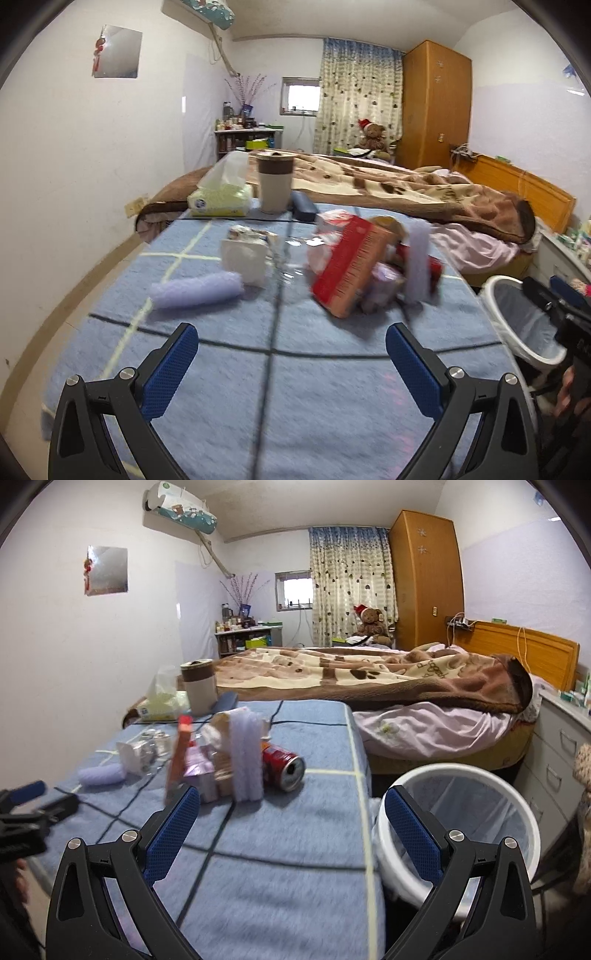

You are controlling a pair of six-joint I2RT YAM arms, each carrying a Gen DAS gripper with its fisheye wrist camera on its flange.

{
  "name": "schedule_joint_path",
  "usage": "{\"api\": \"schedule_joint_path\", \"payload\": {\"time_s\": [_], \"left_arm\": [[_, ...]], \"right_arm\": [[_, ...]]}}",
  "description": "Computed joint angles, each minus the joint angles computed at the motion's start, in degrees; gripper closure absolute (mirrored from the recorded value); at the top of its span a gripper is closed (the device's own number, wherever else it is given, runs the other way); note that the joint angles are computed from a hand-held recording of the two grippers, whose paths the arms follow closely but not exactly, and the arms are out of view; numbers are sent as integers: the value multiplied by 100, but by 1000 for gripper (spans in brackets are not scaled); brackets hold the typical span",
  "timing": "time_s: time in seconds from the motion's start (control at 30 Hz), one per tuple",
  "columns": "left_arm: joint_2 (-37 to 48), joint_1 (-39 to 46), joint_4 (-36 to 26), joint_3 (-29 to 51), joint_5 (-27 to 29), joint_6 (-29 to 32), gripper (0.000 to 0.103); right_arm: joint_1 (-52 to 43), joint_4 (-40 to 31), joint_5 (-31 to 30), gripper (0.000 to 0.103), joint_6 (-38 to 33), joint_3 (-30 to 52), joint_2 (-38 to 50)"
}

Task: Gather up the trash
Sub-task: 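Grasp the lavender foam fruit net with the left tool while the right tool grasps the red soda can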

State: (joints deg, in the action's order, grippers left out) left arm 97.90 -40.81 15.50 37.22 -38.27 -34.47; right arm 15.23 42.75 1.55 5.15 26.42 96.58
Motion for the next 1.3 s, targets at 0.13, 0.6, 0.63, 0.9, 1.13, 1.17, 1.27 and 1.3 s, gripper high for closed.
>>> {"api": "schedule_joint_path", "payload": {"time_s": [0.13, 0.6, 0.63, 0.9, 1.13, 1.17, 1.27, 1.3], "left_arm": [[37, 645, 72, 50, 459, 485, 0], [1275, 2416, 82, 981, 1416, 2088, 5], [1414, 2528, -17, 1134, 1511, 2182, 6], [1994, 2934, -523, 1922, 2169, 2774, 27], [2293, 3081, -844, 2286, 2625, 2886, 49], [2325, 3093, -905, 2321, 2687, 2878, 54], [2386, 3124, -979, 2363, 2840, 2805, 59], [2381, 3131, -964, 2348, 2877, 2778, 60]], "right_arm": [[-83, -294, -103, 1, -263, 660, 523], [-294, -1689, -647, 13, -643, 2537, 1834], [-298, -1745, -680, 14, -671, 2616, 1876], [-384, -2640, -969, 27, -816, 3574, 2436], [-406, -3170, -1332, 31, -1054, 4065, 2651], [-402, -3247, -1380, 32, -1102, 4124, 2673], [-454, -3537, -1674, 37, -1195, 4361, 2788], [-473, -3629, -1781, 40, -1213, 4416, 2812]]}}
